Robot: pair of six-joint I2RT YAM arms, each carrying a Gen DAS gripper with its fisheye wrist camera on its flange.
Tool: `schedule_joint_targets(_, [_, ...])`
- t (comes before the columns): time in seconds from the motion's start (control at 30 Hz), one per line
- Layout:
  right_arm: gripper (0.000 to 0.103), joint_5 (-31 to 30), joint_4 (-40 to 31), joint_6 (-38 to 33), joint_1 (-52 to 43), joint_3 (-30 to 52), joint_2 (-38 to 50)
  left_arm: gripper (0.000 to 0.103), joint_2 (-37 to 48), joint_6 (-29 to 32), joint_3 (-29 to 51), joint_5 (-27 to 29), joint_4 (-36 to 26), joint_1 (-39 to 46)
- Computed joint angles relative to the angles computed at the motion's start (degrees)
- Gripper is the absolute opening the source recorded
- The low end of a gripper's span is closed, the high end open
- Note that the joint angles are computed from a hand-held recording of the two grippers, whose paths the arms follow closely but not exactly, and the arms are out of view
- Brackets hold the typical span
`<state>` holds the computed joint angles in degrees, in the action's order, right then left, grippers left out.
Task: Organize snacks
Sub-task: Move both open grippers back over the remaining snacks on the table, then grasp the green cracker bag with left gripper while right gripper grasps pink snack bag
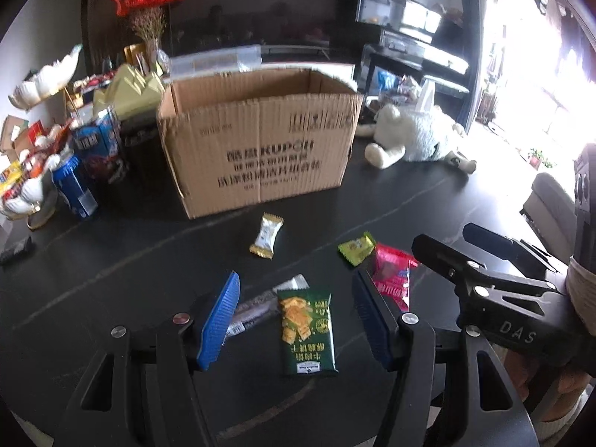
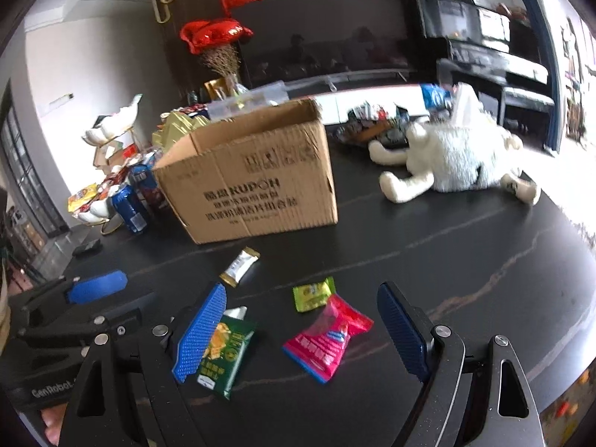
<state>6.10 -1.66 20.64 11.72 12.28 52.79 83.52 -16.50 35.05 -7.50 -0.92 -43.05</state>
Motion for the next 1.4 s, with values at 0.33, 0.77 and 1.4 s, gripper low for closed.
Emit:
schedule_joint_targets(0.33, [0.084,-2.9,10.4,-0.5,-4.7,-0.2,16.4,0.061,9.3,-0.7,-0.3,3.8,5.6,0.8])
schedule_joint_targets(0.77, [0.069,-3.3,15.2,-0.8,-4.7,2.5,29.4,0.056,18.8,-2.1,1.4,8.2,9.6,1.8])
schedule_joint_targets(1.4, [0.041,-0.2,18.5,-2.1,-1.8,5.3,37.9,0.044,24.1,-2.7,3.4,8.5,11.6,2.3])
